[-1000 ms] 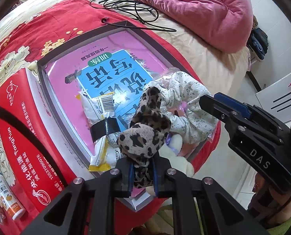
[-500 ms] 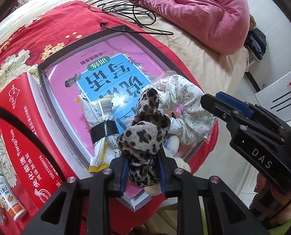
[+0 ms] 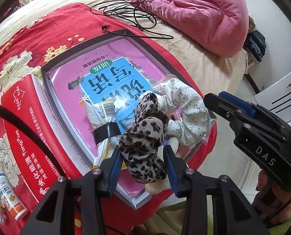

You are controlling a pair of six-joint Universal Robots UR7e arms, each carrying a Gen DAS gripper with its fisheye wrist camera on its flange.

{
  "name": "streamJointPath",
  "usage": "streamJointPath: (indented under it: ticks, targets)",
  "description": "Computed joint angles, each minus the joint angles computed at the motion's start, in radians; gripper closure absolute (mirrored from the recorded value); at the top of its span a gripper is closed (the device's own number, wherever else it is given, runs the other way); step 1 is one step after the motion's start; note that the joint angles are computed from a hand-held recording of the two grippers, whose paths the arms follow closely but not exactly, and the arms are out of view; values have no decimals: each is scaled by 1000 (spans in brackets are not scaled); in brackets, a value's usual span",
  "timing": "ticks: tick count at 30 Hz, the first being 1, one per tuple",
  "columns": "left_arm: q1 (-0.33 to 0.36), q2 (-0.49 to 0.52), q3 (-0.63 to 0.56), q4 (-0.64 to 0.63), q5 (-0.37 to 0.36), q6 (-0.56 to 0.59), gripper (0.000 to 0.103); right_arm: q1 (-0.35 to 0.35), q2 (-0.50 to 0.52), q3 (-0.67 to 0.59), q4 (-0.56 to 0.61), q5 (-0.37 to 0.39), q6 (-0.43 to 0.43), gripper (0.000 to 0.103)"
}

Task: Organize soft objects
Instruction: 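Lower and release the leopard scrunchie with the left tool while the right tool releases the floral scrunchie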

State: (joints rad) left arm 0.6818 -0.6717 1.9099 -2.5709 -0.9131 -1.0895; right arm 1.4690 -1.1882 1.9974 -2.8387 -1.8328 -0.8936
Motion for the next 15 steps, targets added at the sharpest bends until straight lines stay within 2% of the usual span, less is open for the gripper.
streamJointPath:
  ticks: [2, 7, 11, 15]
  targets:
    - [0, -2, 3, -5, -2, 1, 56, 1, -2, 1, 1, 4, 2, 59]
    - [-4, -6, 6, 0, 0, -3, 55, 3, -6, 3, 5, 6, -1, 59]
    - [-11, -13, 13, -2, 2, -10, 47, 6, -9, 4, 5, 8, -1, 58]
    - [-23, -22, 17, 8, 8, -21, 46, 8, -16, 7, 6, 10, 2, 58]
